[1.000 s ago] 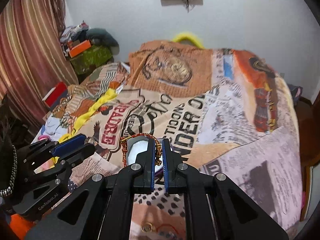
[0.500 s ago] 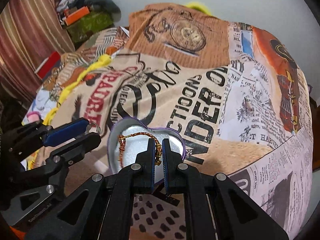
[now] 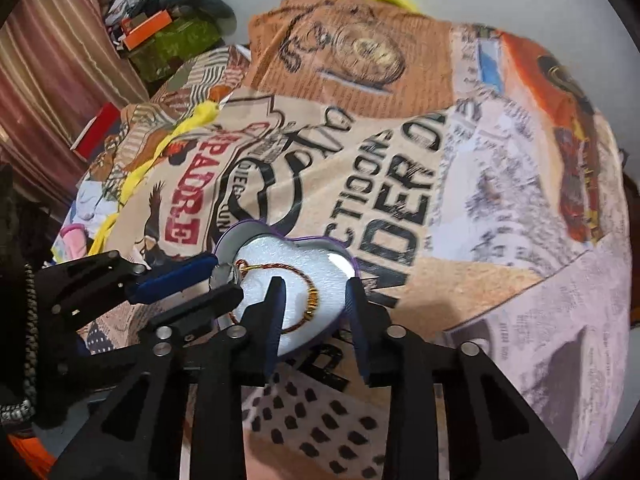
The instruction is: Organize jewelry
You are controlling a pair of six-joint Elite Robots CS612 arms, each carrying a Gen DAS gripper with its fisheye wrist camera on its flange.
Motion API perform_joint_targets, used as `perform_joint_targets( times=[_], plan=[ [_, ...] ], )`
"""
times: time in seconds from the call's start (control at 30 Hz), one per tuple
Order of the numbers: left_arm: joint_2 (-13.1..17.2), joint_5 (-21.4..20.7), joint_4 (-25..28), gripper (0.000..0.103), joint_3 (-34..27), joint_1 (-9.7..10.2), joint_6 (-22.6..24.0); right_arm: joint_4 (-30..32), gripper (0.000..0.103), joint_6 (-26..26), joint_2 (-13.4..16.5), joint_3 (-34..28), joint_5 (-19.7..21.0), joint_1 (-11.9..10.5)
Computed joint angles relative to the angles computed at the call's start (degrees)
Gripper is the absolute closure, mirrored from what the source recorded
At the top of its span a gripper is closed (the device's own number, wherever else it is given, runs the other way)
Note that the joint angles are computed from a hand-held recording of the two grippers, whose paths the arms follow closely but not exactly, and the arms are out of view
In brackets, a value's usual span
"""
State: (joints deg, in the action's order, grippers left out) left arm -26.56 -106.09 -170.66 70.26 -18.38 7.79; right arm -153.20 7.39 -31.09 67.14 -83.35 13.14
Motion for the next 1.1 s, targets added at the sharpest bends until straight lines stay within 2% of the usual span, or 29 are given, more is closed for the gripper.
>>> perform_joint_targets(
  times=[0.1, 0.27, 0.43, 0.5, 0.57, 0.8, 0.93, 1.0, 1.1],
  plan=[
    [0.1, 1.0, 1.1, 0.082, -0.4, -0.41, 0.7, -2.5, 0.075, -0.1, -1.1, 1.8, -1.8, 0.1],
    [0.2, 2.4, 2.1, 0.082, -0.6, -0.89, 0.7, -5.9, 0.074, 1.4, -2.9, 5.2, -1.6, -0.4],
    [-0.6, 4.0, 2.0, 0.082, 0.5, -1.42, 1.6, -9.2, 0.074, 1.8, -4.7, 8.7, -3.8, -0.4],
    [-1.1, 4.6, 1.6, 0.077, 1.3, -1.55, 1.6, -10.2, 0.074, 2.2, -5.4, 9.9, -3.9, -0.5],
    [-1.5, 5.0, 0.8, 0.07, 1.9, -1.56, 1.0, -11.5, 0.074, 2.7, -6.1, 11.2, -4.3, -0.5],
    [-4.1, 5.0, -2.6, 0.07, 5.3, -1.28, -1.1, -16.8, 0.074, 2.7, -8.9, 16.2, -7.1, -0.1],
    [-6.4, 4.6, -6.0, 0.07, 8.7, -1.34, -0.2, -20.0, 0.07, 3.2, -10.4, 19.2, -7.4, -0.1],
    [-7.4, 4.2, -7.4, 0.07, 10.5, -1.48, 0.5, -21.5, 0.066, 3.4, -11.0, 20.5, -8.3, 0.1],
    [-8.7, 3.6, -9.1, 0.067, 13.0, -1.71, 1.3, -22.8, 0.064, 2.9, -11.8, 22.3, -10.0, 0.5]
  ],
)
